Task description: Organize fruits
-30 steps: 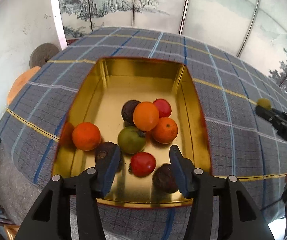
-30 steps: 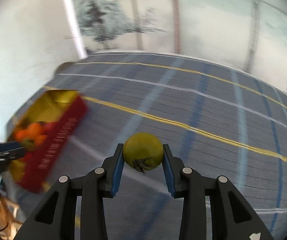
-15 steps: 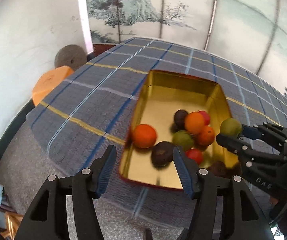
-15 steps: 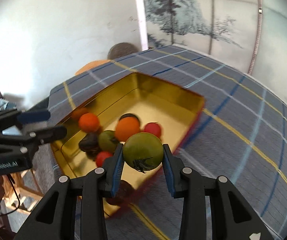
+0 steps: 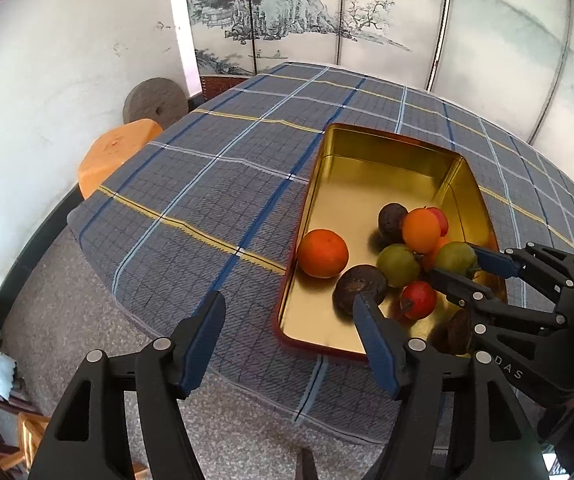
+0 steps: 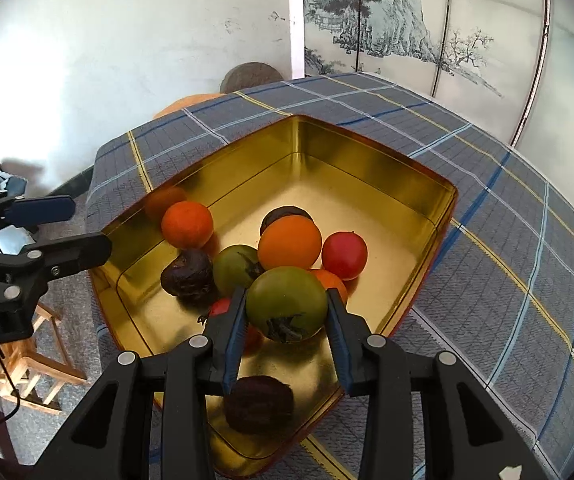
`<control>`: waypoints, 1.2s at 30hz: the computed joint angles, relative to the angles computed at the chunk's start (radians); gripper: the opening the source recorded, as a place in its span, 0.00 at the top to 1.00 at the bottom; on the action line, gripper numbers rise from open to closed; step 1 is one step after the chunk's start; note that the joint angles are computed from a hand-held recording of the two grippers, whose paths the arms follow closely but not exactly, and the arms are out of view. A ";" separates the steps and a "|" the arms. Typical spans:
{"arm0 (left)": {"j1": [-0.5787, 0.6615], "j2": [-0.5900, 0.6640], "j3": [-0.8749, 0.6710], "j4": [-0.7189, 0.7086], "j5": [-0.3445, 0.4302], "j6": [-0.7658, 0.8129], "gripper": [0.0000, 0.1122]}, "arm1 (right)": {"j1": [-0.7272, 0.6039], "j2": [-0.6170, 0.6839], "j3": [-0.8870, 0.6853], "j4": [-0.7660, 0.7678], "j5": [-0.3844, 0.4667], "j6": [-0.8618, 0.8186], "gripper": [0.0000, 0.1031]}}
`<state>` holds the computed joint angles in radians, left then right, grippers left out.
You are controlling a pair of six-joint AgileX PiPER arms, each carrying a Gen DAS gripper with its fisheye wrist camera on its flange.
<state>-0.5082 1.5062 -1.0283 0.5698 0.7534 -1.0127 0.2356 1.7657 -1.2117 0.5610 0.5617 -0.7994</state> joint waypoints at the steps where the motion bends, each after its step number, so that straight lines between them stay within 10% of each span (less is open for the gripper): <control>1: -0.003 0.004 -0.004 0.000 0.008 0.000 0.39 | 0.002 0.000 0.000 0.002 0.001 0.004 0.65; 10: -0.026 -0.002 -0.006 0.006 0.031 -0.009 0.39 | 0.006 -0.069 0.041 -0.026 -0.034 0.067 0.40; 15: -0.052 -0.007 -0.009 0.033 0.057 -0.030 0.38 | -0.006 -0.156 0.092 -0.095 -0.046 0.157 0.03; 36: -0.147 0.054 -0.091 0.046 0.103 -0.044 0.38 | -0.064 -0.232 0.204 -0.211 -0.003 0.266 0.02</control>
<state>-0.6556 1.5602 -1.1197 0.6157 0.8561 -1.0570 0.1715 1.5333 -1.0073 0.3499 0.5588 -0.5331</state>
